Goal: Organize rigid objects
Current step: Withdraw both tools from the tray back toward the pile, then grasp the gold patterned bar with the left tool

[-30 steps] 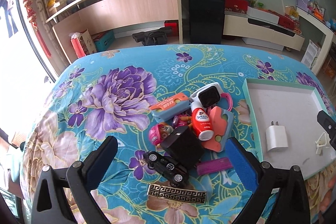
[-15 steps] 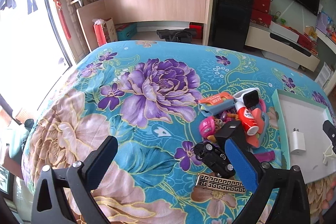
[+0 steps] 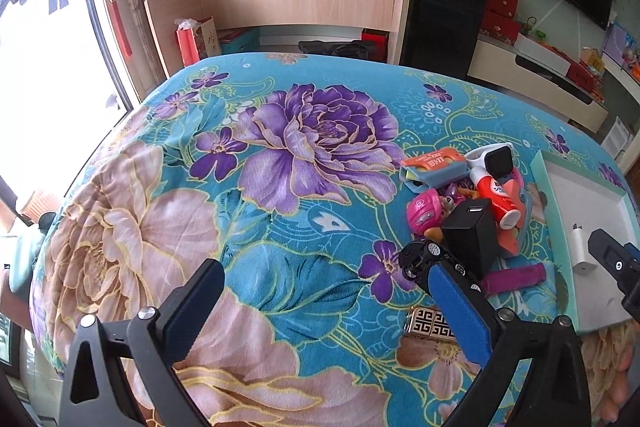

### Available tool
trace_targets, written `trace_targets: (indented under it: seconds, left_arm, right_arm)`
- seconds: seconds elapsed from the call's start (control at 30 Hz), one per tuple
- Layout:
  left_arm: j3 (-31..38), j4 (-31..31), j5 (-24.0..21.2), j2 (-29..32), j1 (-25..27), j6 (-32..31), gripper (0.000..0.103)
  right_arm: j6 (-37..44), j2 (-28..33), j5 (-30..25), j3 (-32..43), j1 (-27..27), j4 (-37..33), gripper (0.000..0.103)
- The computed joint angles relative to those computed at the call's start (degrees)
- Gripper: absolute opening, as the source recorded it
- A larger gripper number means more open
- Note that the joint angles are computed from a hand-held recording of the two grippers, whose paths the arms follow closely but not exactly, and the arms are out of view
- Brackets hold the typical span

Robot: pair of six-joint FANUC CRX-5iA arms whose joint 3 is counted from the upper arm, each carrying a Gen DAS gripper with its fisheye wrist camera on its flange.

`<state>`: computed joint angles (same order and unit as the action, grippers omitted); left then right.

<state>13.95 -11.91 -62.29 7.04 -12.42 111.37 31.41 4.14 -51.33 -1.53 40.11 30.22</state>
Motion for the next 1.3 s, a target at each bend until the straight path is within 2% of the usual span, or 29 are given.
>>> trace_targets:
  seconds: [0.17, 0.33, 0.63, 0.9, 1.03, 1.23, 1.3]
  left_arm:
    - [-2.0, 1.4, 1.1, -0.8, 0.1, -1.3, 0.103]
    - [-3.3, 5.5, 2.0, -0.3, 0.1, -6.1, 0.103]
    - [-2.8, 11.7, 1.4, 2.7, -1.6, -15.2, 0.103]
    - [-1.8, 13.9, 0.0, 5.0, -2.5, -16.6, 0.102]
    - [-1.6, 14.2, 0.0, 5.5, -2.7, -17.4, 0.093]
    - [-1.7, 14.6, -0.1, 5.5, -2.9, -18.6, 0.084]
    - [-1.6, 14.3, 0.0, 5.3, -3.1, -18.7, 0.084]
  right_arm:
    - [2.1, 1.0, -2.6, 2.0, 1.9, -1.8, 0.102]
    - [2.1, 2.8, -8.7, 5.1, 2.1, -4.9, 0.102]
    - [-0.2, 1.8, -9.3, 4.4, 0.5, -5.4, 0.102]
    - [1.7, 3.0, -10.3, 5.2, 0.1, -6.7, 0.102]
    - [1.9, 3.0, -10.1, 5.3, -0.1, -7.3, 0.102]
    - [2.3, 3.2, -10.3, 5.7, -0.2, -8.0, 0.102]
    - [2.4, 3.2, -10.3, 5.7, -0.2, -8.1, 0.102]
